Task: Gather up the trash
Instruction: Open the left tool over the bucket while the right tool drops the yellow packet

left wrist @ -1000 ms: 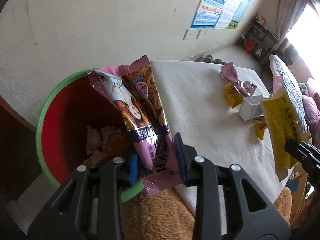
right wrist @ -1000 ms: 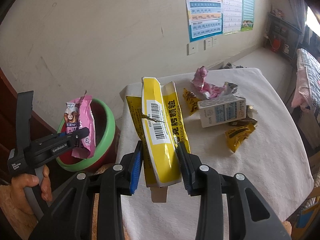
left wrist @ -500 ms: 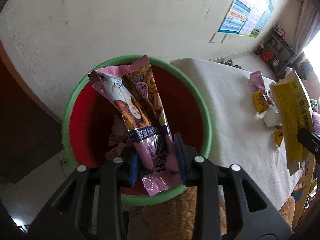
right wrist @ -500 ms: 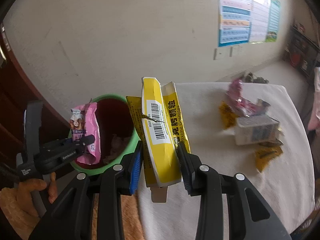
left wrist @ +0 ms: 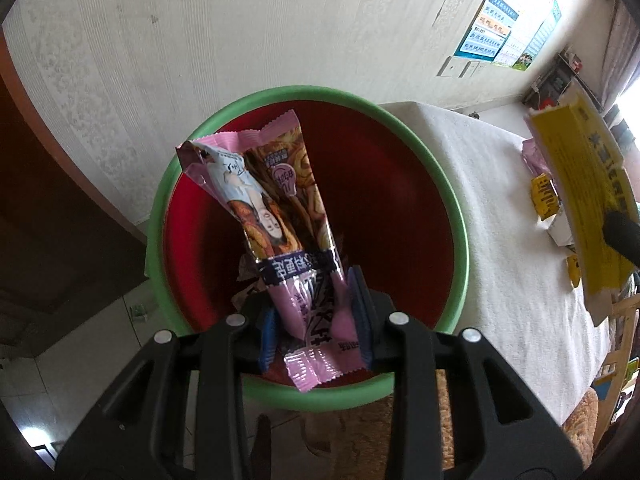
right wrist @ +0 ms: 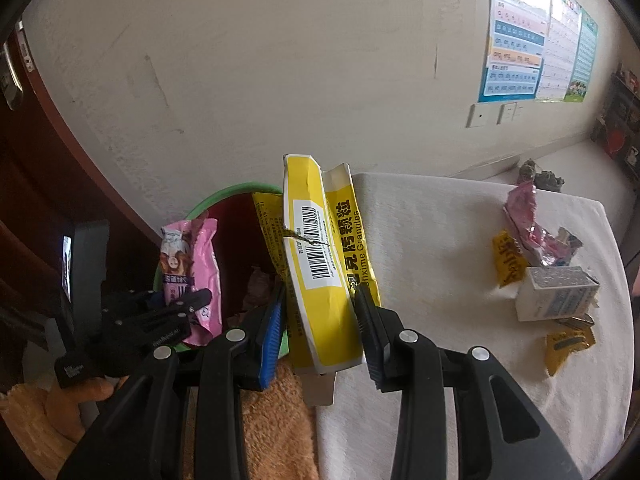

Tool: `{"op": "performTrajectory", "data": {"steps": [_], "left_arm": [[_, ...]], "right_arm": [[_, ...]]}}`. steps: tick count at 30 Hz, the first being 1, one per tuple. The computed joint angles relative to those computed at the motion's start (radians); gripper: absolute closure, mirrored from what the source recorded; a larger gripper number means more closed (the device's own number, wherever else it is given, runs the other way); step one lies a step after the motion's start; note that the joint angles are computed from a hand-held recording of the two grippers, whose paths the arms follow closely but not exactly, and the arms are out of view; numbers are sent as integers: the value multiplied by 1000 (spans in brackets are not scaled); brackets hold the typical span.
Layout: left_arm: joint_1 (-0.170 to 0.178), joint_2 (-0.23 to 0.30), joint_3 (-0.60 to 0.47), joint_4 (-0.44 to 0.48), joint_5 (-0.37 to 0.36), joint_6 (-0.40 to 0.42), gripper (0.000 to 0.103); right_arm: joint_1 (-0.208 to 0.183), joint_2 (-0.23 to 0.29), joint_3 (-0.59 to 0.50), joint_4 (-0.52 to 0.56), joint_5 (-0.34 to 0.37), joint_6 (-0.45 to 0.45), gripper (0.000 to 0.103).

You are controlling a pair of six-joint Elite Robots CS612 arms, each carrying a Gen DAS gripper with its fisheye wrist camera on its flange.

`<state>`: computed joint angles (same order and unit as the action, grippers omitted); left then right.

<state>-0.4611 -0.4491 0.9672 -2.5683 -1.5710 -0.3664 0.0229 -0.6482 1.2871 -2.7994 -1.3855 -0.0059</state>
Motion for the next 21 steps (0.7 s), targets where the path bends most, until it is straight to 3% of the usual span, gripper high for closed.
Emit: {"op": "performTrajectory", "data": {"steps": [21], "left_arm": [[6,25,-38,16,-3,-11,72]], "right_arm": [[22,42,-85,88,7,-37,68]]}}
